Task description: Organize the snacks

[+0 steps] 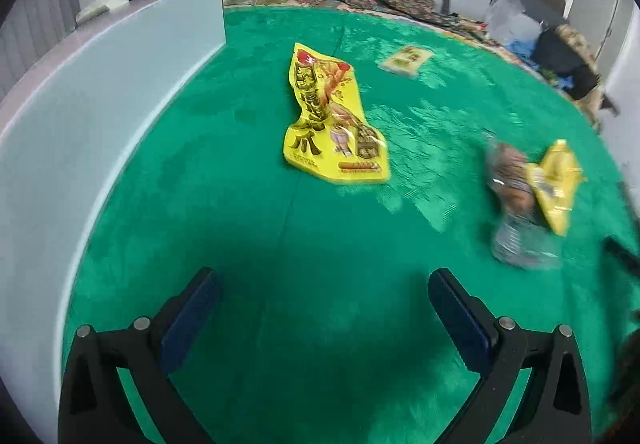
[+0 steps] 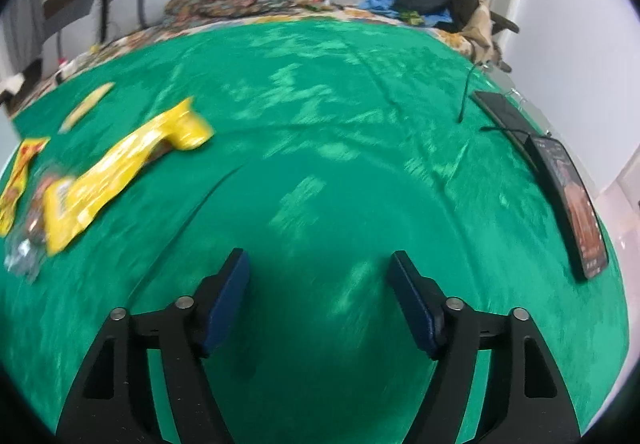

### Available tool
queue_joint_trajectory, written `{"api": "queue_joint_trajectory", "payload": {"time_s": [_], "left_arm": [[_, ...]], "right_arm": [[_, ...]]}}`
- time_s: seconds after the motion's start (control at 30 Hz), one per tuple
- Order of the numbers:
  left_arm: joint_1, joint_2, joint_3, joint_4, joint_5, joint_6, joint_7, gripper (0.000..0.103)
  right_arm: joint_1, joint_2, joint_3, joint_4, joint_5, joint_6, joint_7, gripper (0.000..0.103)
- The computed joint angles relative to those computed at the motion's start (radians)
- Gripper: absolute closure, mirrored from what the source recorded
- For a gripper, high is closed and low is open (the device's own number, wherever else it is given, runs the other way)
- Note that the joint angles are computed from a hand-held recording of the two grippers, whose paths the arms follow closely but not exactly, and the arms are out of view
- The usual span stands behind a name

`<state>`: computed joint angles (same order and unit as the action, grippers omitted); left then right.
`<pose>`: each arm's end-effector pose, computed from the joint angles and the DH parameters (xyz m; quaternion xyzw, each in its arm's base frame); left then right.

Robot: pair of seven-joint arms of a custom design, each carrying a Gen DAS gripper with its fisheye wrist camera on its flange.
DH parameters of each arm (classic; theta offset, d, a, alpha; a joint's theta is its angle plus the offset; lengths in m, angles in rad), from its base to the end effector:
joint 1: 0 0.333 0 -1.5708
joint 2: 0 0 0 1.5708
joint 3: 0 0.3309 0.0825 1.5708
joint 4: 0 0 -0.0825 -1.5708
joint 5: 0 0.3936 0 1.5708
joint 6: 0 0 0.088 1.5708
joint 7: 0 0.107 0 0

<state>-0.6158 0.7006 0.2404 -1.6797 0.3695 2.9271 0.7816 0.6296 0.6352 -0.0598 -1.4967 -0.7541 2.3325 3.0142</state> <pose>0.6640 -0.3186 0.2640 -0.6647 0.6823 -0.2271 0.2025 0.6330 0.4022 0.3284 -0.5327 0.7836 -0.2790 0.1563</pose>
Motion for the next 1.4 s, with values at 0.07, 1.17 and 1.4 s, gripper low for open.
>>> {"api": "queue_joint_trajectory", "payload": {"time_s": [0.07,1.17,1.4], "left_arm": [[-0.041,0.020,0.053,0.005,-0.037,0.018,0.032,0.000],[-0.024,0.021,0.040,0.007,-0.005,0.023,0.004,0.000],[-0.025,0.021,0.041,0.007,-0.005,0.023,0.004,0.000]], "right_arm": [[-0.031,0.015,0.000,0.001,0.017,0.065,0.009,0.012],[-0.023,0.029,-0.019,0.019,0.036,0.062,-0.010,0.010],[-0.023,0.030,-0.019,0.020,0.036,0.062,-0.010,0.010]]}}
